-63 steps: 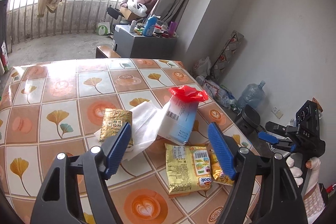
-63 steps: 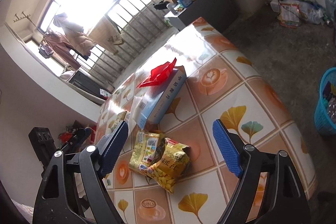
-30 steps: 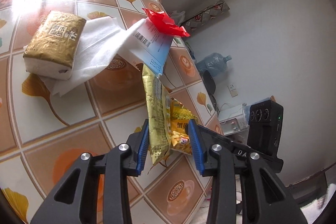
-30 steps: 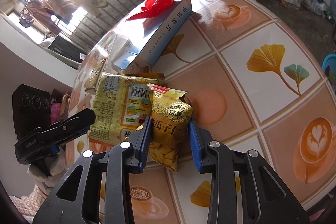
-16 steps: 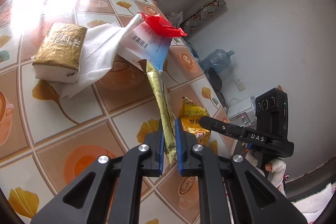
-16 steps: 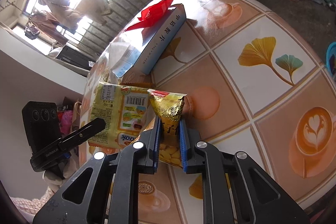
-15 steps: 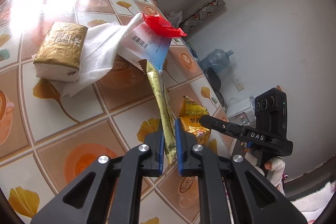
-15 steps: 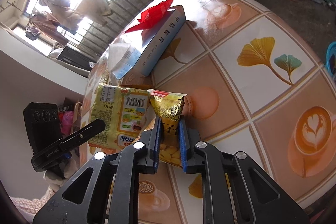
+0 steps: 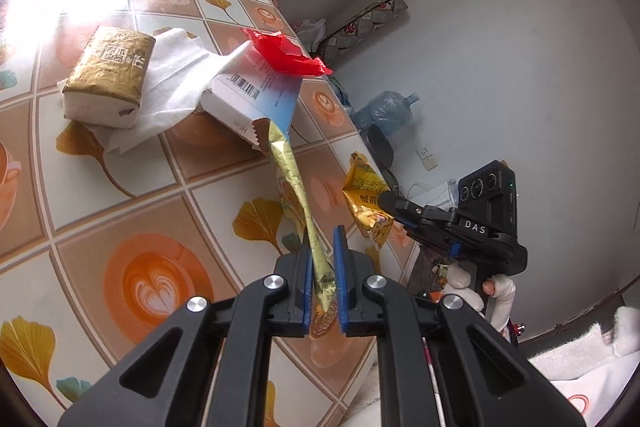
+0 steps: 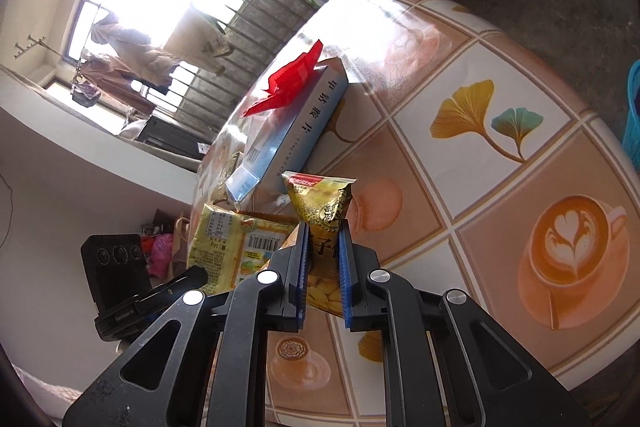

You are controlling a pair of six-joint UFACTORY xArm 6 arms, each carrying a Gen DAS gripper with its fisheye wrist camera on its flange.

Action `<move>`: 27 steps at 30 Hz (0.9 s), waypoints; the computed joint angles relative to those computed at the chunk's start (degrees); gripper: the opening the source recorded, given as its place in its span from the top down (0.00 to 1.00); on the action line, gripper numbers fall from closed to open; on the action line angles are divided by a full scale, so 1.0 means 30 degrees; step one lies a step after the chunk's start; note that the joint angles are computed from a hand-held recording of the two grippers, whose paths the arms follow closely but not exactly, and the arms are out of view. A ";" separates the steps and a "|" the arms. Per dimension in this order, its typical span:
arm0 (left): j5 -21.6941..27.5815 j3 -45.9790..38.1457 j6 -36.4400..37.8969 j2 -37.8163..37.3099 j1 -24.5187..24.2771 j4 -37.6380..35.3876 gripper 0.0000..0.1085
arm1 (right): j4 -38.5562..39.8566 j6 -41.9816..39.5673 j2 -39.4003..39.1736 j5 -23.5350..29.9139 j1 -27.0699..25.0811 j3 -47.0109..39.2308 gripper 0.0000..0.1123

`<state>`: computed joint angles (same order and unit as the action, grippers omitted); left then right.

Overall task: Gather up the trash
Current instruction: 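Lift both held wrappers and carry them toward the blue wastebasket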

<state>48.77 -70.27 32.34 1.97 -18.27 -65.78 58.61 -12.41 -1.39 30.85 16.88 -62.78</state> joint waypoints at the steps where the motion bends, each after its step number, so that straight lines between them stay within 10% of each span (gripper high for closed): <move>1: 0.0295 0.0004 0.0459 -0.0039 0.0114 -0.0784 0.92 | 0.0032 0.0014 -0.0019 -0.0081 0.0011 0.0007 0.90; 27: 0.4337 -0.1098 0.3033 -0.0671 0.1273 -0.6256 0.92 | 0.3991 -0.3501 -0.1806 -0.0375 -0.0507 0.1653 0.90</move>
<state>61.78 -73.56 41.44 -0.04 -14.45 -84.55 70.58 -22.92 -6.81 29.72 15.36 -57.82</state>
